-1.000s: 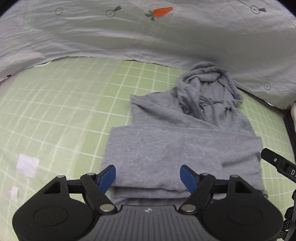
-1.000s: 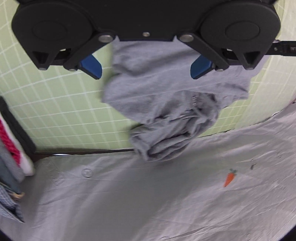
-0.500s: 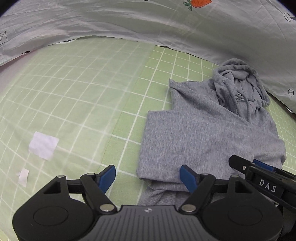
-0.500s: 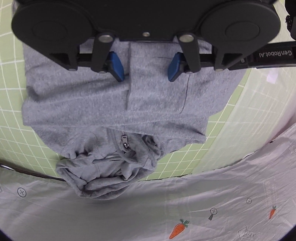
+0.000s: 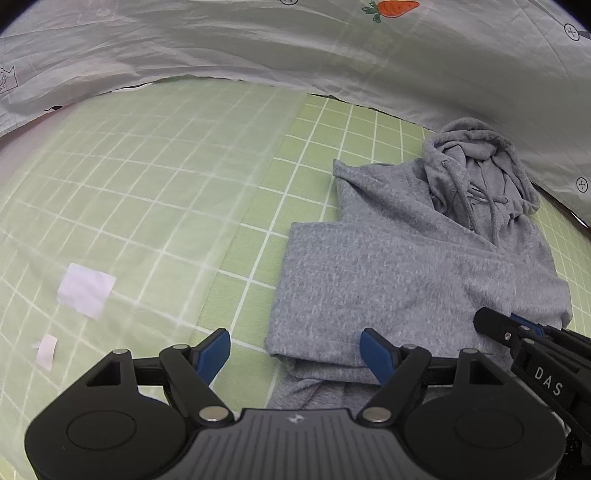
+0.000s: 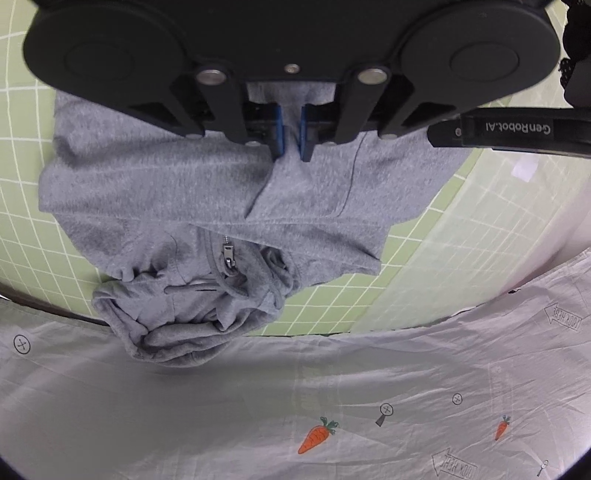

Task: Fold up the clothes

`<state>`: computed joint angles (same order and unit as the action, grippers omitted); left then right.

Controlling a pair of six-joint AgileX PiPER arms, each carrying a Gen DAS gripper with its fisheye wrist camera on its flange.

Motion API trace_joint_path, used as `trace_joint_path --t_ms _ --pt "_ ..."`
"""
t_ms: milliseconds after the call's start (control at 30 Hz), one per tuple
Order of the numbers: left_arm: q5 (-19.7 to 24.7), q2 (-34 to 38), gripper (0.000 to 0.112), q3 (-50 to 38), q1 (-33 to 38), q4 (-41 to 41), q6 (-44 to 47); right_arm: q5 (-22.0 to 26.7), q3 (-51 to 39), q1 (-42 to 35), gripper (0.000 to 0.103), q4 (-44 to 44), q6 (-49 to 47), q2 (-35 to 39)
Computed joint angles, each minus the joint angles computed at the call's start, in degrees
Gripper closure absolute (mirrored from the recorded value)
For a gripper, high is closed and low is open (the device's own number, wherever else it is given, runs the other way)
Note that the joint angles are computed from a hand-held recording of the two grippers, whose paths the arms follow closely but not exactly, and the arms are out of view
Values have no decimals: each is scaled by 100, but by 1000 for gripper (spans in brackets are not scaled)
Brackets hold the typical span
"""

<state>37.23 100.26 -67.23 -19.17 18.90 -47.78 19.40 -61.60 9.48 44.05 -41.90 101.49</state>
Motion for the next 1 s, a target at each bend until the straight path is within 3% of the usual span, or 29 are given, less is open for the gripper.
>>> trace_joint_path --t_ms 333,567,733,900,967,1000 --pt "40 -52 34 -106 -165 143 -275 254 231 -798 94 624 -822 -509" --pt "87 201 33 -333 -242 49 -159 413 169 -1586 94 407 -428 -320" --pt "85 441 28 -482 -261 -8 35 310 129 -1762 92 -149 164 -68" --pt "314 775 22 -768 -301 56 166 -98 156 -1402 83 -1484 1025 173" --pt "406 816 22 -864 -340 122 230 -190 142 -1240 72 -2417 1609 135" --pt "447 834 22 -909 -347 119 260 -207 126 -1201 62 -2736 1843 123"
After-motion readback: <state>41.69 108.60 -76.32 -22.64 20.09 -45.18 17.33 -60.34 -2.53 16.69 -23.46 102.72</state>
